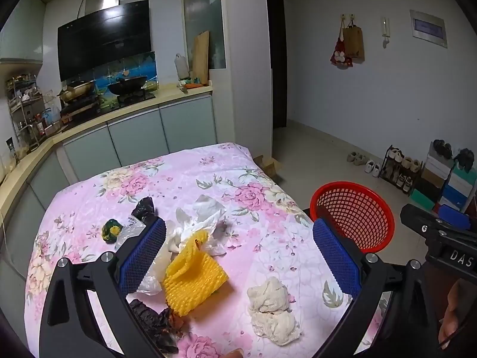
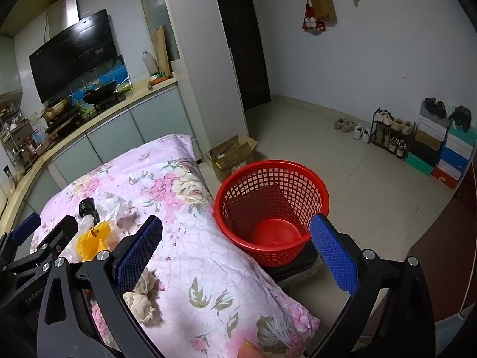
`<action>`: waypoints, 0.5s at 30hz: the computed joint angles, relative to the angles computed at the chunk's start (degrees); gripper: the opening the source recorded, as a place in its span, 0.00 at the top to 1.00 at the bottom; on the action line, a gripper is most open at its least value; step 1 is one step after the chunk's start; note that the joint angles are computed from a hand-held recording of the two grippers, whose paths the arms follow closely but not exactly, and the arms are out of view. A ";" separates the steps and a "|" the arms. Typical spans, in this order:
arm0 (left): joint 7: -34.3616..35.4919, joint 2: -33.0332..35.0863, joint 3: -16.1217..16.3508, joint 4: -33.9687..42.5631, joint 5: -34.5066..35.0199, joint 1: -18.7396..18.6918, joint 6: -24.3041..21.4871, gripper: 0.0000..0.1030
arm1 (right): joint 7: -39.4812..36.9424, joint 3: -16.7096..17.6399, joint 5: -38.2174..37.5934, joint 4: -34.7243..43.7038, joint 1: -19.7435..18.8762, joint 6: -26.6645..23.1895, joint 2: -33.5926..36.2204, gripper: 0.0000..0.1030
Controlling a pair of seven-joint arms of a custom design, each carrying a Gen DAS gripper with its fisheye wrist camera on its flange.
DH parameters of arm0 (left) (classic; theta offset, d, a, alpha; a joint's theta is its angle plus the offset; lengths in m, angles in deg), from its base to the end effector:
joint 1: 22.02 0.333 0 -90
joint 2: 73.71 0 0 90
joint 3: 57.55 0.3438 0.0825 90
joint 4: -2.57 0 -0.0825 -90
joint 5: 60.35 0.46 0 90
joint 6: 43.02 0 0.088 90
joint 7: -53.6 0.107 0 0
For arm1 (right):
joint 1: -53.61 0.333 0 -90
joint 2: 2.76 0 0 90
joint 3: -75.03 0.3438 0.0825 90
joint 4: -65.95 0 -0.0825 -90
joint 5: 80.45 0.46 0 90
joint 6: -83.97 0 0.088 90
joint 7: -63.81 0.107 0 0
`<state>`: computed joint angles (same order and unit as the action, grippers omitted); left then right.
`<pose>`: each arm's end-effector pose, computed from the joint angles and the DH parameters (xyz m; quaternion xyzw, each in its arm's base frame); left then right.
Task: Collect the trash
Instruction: 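Move both tools over the bed toward the trash pile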
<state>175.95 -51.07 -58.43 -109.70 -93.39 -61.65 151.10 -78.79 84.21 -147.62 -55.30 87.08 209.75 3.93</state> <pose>0.5850 -0.4186 0.3600 -0.3970 0.7827 -0.4085 0.2507 0.4881 0.4039 0.3542 -0.3692 0.8211 -0.3410 0.2704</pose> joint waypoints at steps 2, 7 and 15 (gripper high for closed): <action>0.02 0.29 0.38 0.39 -0.07 -0.34 -0.34 0.07 | 0.02 -0.07 -0.15 -0.07 -0.05 0.02 -0.02 0.06; -0.55 0.83 1.62 1.32 0.30 -1.44 -1.29 0.07 | -0.18 -0.20 -0.20 0.05 -0.08 -0.47 0.18 0.06; -2.30 1.76 2.82 2.30 2.39 -2.63 -1.94 0.07 | 0.44 -0.21 0.04 -0.48 -0.22 -0.95 -0.16 0.06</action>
<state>173.66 -49.31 -55.62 -107.40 -91.01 -64.28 149.16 -78.35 84.00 -147.58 -55.78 86.86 208.80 3.77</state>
